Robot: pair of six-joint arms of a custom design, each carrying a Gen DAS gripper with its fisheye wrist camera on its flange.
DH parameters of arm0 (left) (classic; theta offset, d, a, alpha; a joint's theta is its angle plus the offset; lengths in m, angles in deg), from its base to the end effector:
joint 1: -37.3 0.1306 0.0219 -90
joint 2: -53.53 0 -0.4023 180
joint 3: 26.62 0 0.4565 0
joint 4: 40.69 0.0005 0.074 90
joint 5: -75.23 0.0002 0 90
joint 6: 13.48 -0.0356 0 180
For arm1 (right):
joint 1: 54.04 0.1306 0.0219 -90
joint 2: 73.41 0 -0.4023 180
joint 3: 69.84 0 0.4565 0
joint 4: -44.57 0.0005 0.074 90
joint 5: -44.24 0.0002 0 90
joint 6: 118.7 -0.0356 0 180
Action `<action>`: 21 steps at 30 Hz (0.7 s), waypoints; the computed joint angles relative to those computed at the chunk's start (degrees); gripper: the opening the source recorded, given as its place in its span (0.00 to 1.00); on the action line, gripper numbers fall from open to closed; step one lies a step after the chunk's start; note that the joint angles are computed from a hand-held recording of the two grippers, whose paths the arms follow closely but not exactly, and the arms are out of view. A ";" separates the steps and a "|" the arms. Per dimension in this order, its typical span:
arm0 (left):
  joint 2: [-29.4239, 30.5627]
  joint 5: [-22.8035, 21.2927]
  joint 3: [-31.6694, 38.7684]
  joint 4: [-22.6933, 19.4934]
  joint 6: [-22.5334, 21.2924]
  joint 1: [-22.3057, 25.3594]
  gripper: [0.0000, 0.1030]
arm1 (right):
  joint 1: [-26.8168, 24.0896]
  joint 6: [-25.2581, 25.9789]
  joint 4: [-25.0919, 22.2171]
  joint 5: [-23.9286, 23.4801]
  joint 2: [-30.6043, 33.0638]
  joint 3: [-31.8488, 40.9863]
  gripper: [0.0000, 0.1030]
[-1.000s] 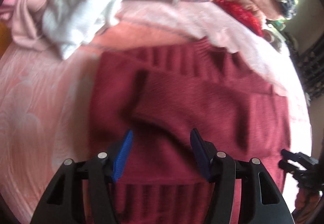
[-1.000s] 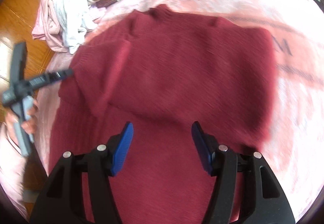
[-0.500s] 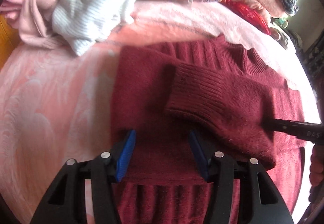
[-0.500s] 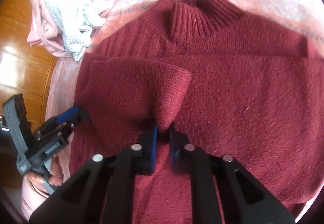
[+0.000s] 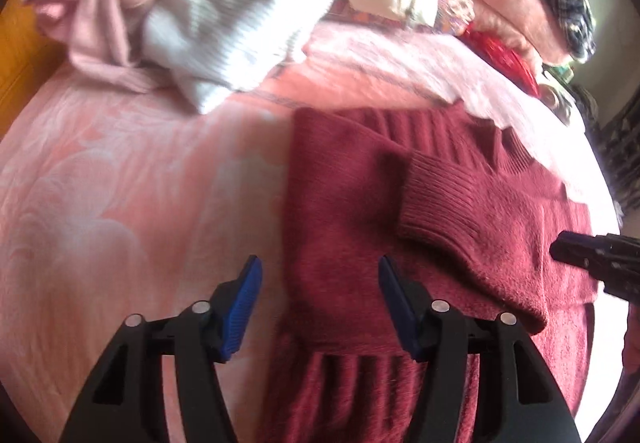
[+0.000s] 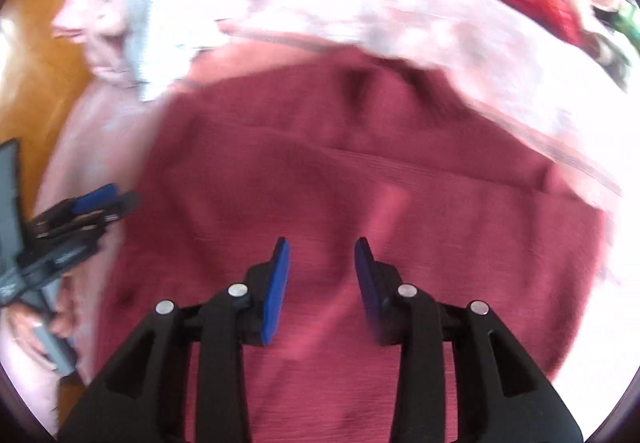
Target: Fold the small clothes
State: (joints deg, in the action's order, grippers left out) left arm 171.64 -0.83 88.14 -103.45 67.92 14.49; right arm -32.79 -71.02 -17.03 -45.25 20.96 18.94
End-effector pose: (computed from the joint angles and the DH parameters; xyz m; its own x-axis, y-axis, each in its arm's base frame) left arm 0.6518 -0.2840 0.3594 -0.7636 0.4786 -0.4334 0.5870 0.7942 -0.1572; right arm 0.5121 0.1983 0.3862 -0.8771 0.3813 -0.2922 0.3128 0.9150 0.2549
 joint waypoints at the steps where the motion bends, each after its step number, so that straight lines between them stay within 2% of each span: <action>1: 0.37 -0.82 0.52 -0.49 0.04 0.18 0.59 | 0.18 0.57 0.22 -1.68 1.87 1.80 0.38; 5: 2.43 -2.94 3.03 -3.13 0.82 0.24 0.59 | 1.03 0.78 -0.62 -3.00 8.98 8.27 0.40; 7: 3.43 -3.39 3.95 -4.29 0.84 0.34 0.59 | 1.26 0.31 -1.61 -3.62 11.55 10.56 0.58; 11: 5.54 -3.46 5.98 -5.89 1.40 0.54 0.61 | 1.64 0.45 -4.10 -1.73 15.18 14.05 0.63; 12: 5.93 -3.16 6.38 -6.22 1.82 0.58 0.61 | 1.55 0.47 -4.51 -1.03 15.53 14.36 0.58; 13: 6.23 -3.02 6.64 -6.37 2.31 0.58 0.61 | 1.61 0.84 -5.83 0.73 16.02 15.06 0.43; 14: 6.34 -2.99 6.66 -6.36 2.59 0.56 0.62 | 1.69 1.45 -7.03 2.46 16.29 15.57 0.33; 15: 6.44 -3.26 6.68 -6.28 2.69 0.48 0.63 | 1.53 2.06 -6.59 2.92 15.70 14.94 0.15; 16: 6.46 -3.46 6.64 -6.20 2.76 0.42 0.64 | 1.08 2.21 -4.49 1.66 14.33 13.27 0.07; 21: 6.25 -4.07 6.20 -5.74 3.34 0.15 0.65 | -1.36 -4.00 7.29 -0.87 0.44 -1.36 0.06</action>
State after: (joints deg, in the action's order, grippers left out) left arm 177.89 -4.91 94.35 -109.19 71.26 14.64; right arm -34.15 -75.02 -9.74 -46.11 21.40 17.58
